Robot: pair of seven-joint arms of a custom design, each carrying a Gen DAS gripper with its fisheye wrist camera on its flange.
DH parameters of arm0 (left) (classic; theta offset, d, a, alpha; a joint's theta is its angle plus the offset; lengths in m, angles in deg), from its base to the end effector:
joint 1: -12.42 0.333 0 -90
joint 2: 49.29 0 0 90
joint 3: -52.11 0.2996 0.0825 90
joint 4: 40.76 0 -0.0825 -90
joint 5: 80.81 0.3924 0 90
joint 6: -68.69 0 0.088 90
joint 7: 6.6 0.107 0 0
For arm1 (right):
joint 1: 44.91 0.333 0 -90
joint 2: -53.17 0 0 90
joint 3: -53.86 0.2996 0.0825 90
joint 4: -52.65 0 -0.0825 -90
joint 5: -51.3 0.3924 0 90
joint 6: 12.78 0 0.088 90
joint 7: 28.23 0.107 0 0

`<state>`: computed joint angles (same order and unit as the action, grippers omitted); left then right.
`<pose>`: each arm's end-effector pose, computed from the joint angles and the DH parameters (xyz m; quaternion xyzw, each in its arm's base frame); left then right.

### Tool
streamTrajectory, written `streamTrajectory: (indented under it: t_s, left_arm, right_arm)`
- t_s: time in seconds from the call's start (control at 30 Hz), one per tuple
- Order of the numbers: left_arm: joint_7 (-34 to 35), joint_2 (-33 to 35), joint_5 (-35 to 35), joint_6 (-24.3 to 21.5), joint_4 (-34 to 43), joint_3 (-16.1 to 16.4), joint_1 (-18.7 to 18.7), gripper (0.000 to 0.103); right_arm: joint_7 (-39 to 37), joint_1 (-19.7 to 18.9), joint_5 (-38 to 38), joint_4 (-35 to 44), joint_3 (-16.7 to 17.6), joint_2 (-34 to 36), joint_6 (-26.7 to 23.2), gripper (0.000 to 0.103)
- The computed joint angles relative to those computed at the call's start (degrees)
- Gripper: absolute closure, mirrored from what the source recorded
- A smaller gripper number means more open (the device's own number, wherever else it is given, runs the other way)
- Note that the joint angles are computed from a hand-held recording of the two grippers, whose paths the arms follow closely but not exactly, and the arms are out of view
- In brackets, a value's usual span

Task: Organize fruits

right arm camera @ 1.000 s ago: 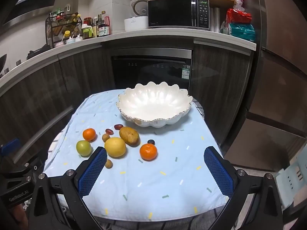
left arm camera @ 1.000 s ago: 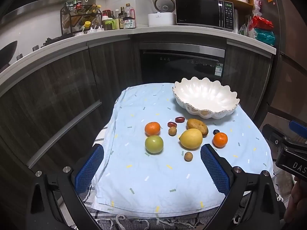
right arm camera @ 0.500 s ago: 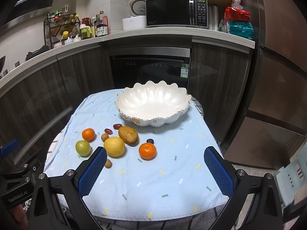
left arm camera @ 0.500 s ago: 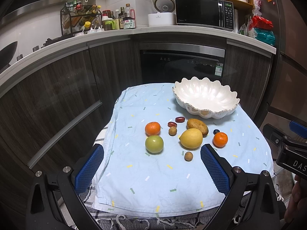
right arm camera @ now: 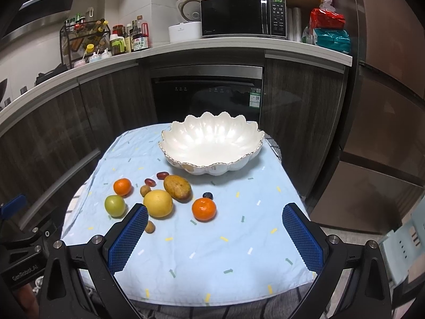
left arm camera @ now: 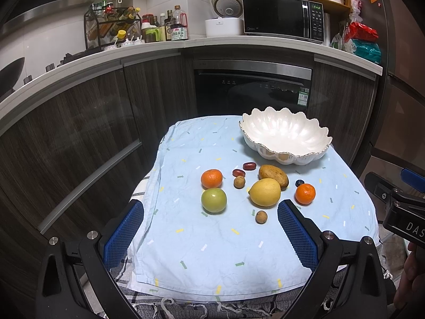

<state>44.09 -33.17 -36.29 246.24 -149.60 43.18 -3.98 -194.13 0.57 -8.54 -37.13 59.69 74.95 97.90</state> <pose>0.5715 -0.3262 0.4305 -0.4596 0.7659 -0.3712 0.2537 0.4794 0.4890 0.4356 -0.4465 0.7740 -0.3801 0.2391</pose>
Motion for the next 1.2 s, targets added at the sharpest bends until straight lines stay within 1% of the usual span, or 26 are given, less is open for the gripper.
streamTrajectory:
  t_s: [1.2]
  left_arm:
    - [0.5, -0.2, -0.5, -0.1, -0.1, -0.2, 0.2, 0.000]
  right_arm:
    - [0.2, 0.0, 0.2, 0.0, 0.0, 0.1, 0.1, 0.001]
